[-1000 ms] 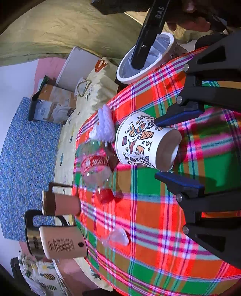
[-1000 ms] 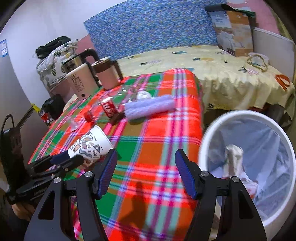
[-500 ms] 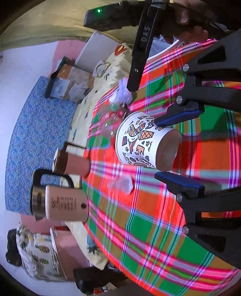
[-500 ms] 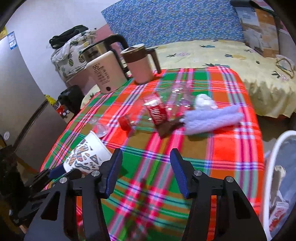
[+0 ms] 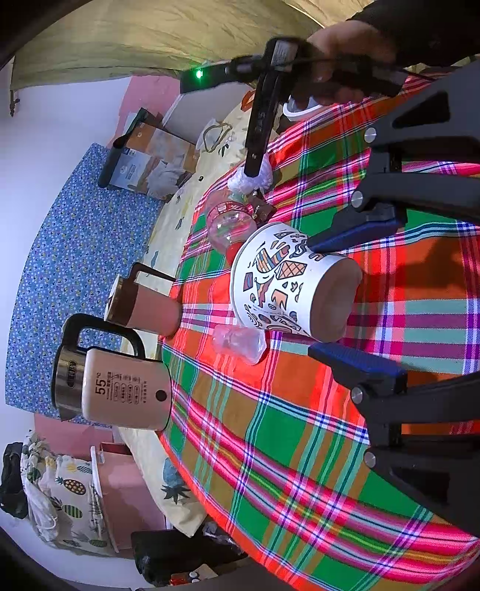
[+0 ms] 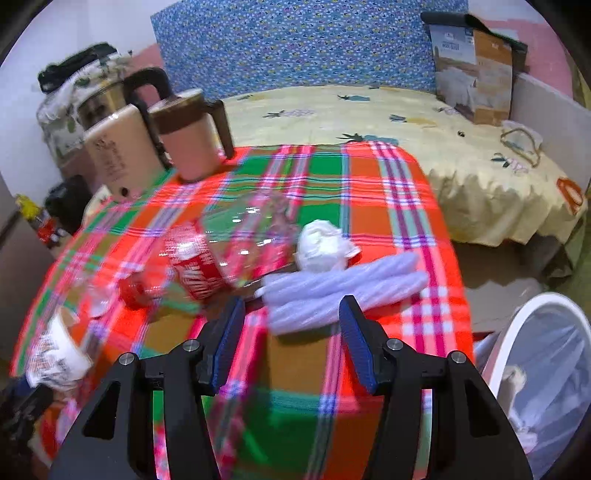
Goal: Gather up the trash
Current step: 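Grasp the white foam sleeve with the right tool while the left tool holds the cup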
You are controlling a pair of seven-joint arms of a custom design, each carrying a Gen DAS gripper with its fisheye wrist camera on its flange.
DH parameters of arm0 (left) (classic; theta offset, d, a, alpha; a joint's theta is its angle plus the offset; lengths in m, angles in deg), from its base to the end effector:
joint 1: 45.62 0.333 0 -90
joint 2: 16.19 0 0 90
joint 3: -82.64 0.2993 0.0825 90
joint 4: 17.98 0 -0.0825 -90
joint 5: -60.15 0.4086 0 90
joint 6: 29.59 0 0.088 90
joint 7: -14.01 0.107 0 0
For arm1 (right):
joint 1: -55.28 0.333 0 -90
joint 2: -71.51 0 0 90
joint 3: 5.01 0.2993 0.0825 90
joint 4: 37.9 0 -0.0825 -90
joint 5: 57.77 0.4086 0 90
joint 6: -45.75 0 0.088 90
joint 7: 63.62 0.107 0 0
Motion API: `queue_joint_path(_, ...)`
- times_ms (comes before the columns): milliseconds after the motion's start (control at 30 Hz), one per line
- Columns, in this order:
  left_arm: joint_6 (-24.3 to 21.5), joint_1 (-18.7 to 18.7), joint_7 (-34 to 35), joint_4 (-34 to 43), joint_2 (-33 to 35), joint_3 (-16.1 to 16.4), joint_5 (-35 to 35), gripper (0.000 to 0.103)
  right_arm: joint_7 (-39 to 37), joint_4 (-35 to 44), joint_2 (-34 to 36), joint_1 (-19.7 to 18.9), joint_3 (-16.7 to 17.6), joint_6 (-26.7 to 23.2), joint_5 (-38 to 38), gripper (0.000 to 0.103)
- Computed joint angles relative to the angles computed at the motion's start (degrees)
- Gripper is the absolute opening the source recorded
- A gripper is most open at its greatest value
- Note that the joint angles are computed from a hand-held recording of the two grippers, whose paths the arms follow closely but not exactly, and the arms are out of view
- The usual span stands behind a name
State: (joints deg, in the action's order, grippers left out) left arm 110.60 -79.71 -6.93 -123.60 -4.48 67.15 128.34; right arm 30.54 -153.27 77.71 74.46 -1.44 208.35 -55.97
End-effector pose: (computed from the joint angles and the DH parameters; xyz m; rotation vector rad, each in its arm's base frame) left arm 0.4385 -0.4995 0.4357 -1.9532 1.4665 -1.0507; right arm 0.5933 0.2459 0.4552 -1.9918 1.4763 -0.4567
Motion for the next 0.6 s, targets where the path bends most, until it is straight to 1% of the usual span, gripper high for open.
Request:
queue_joint_path(167, 1.3, 0.1, 0.7, 0.4, 0.6, 0.2, -0.1, 0.053, 0.8, 2.4, 2.6, 1.0, -0.9, -2.5, -4.9, 0.055)
queue_joint_path(233, 1.4, 0.1, 1.1, 0.8, 1.0, 0.3, -0.4, 0.053, 0.9, 2.3, 2.9, 1.3, -1.2, -2.7, -6.3, 0.036)
queue_joint_path(267, 1.5, 0.0, 1.4, 1.0, 1.2, 0.3, -0.6, 0.053, -1.9, 2.4, 3.0, 0.5, -0.5, -3.3, -4.1, 0.016)
queue_joint_path(300, 1.6, -0.1, 1.5, 1.1, 1.3, 0.4, -0.6, 0.053, -2.6, 1.8, 2.6, 0.0, -0.3, -2.8, -2.1, 0.010)
queue_joint_path(433, 1.5, -0.5, 2.1, 1.6, 1.7, 0.5, -1.1, 0.053, -8.3, 0.1, 0.8, -1.8, 1.0, -1.8, 6.3, 0.008)
queue_joint_path(500, 1.3, -0.7, 2.2, 1.9, 1.8, 0.6, -1.2, 0.053, -15.4, -0.9, -0.6, -3.7, 2.6, -2.7, 17.5, 0.008)
queue_joint_path(567, 1.2, -0.9, 2.4, 2.2, 2.1, 0.6, -1.3, 0.053, -14.7, -1.4, -1.4, -3.5, 2.0, -3.3, 20.0, 0.009)
queue_joint_path(600, 1.2, -1.0, 2.4, 2.3, 2.2, 0.7, -1.3, 0.053, -15.2, -1.8, -2.0, -3.8, 1.9, -3.5, 22.6, 0.010)
